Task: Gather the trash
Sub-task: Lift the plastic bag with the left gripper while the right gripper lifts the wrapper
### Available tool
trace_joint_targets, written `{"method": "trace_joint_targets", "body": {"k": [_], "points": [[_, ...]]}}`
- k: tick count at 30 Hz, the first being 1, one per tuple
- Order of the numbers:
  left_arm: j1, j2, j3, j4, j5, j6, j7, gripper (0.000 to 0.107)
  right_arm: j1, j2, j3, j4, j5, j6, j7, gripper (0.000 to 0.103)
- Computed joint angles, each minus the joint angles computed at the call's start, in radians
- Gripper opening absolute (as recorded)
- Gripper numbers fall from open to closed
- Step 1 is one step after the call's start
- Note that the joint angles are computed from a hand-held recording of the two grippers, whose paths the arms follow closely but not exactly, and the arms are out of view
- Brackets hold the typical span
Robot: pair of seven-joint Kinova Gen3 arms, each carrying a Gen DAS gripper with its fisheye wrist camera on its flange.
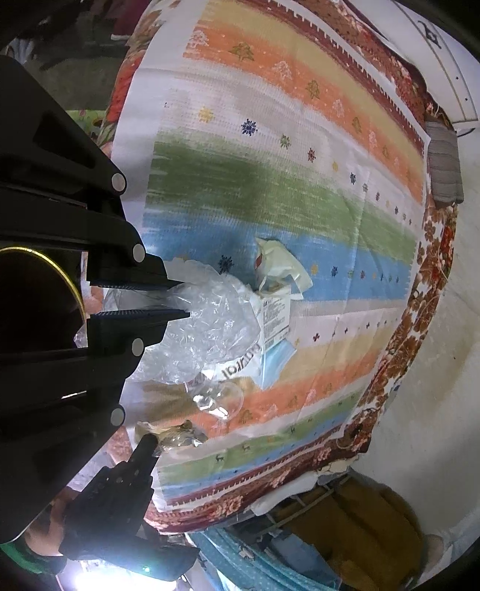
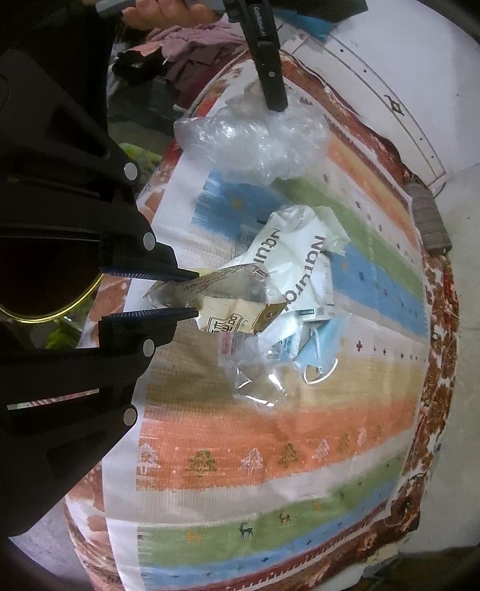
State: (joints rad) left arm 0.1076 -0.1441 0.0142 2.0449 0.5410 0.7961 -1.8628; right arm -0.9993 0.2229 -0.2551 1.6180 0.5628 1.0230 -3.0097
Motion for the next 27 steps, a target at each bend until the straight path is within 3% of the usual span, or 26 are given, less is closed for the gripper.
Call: {"method": "trace_joint_targets", "body": {"k": [3,11,16,27], "points": [[0.007,-0.027,0.000,0.015,0.007,0.000,-0.007,0.008,-0.035,0.002,-0.005,-0.014,0.035,0.050,-0.026,0.013],[0.048,-0.116,-0.003,0.064,0.010,-0.014,0.003,0.008,-0.087,-0.037,-0.040,0.014,0.109,0.060,-0.145,0.013],[0.082,-0.181,-0.017,0.105,0.027,-0.020,-0.011,0.008,-0.137,-0.033,-0.065,0.008,0.148,0.133,-0.202,0.013],[0.134,-0.291,0.007,0.176,-0.021,-0.043,0.057,0.008,-0.223,-0.036,-0.111,0.019,0.211,0.200,-0.305,0.013]]}}
